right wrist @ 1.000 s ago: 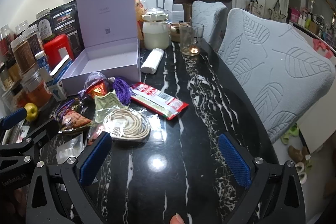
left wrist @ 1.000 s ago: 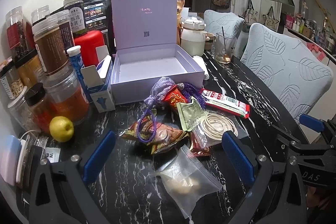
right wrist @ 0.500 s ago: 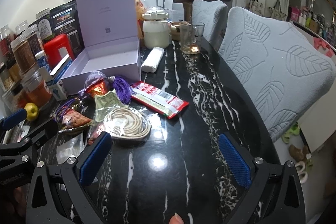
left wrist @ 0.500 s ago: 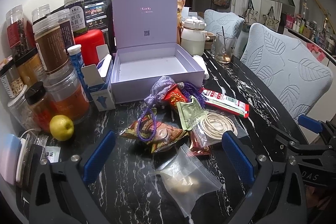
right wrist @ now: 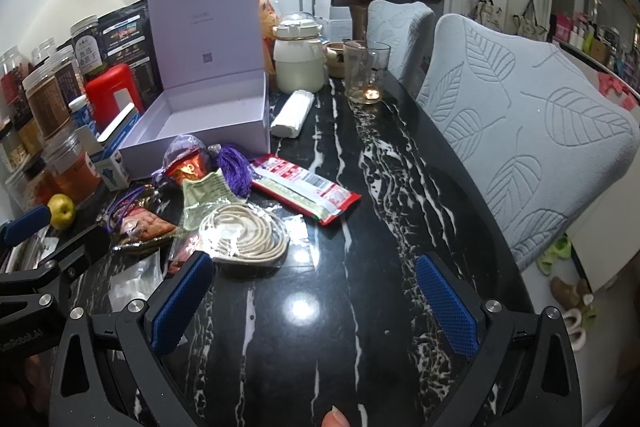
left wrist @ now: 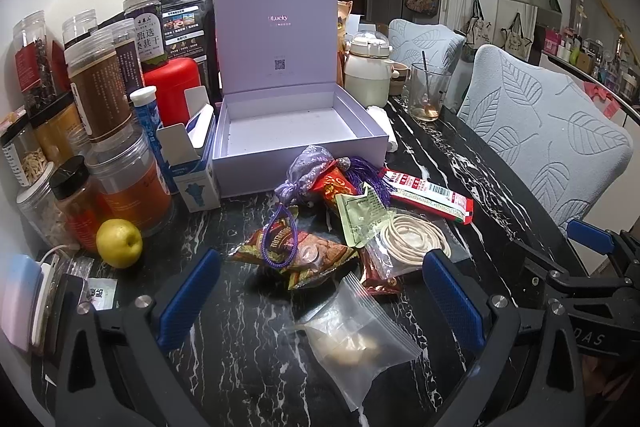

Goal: Organize soft objects

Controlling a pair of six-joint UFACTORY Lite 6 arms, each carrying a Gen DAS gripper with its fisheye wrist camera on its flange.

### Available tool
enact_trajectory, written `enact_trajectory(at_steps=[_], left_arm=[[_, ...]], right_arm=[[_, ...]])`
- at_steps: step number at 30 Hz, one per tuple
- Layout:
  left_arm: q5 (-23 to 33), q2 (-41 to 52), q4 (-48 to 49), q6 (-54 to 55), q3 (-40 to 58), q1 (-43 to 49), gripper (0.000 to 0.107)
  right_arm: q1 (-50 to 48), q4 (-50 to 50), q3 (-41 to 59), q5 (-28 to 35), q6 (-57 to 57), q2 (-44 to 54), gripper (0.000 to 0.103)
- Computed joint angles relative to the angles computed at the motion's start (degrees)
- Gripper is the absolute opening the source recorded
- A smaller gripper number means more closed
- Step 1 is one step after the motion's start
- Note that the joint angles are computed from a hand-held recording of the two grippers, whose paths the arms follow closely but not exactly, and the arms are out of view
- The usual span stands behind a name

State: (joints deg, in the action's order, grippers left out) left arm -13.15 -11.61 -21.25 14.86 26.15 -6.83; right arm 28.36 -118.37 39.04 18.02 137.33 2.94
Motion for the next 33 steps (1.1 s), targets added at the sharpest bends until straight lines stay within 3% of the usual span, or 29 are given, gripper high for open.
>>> enact_trajectory(at_steps=[21,33], left_arm=[[0.3,-2.6,-7.0,6.1,-1.4,-1.3,0.103],[1.7,-5.8,-3.7,3.5,-2.8,0.1,0.103]], right_arm=[[0.4,-0.9,-1.4,0.4,1.1,-1.4,0.103],[1.6,0.5,-3.1,1.1,0.0,-4.4,0.103]])
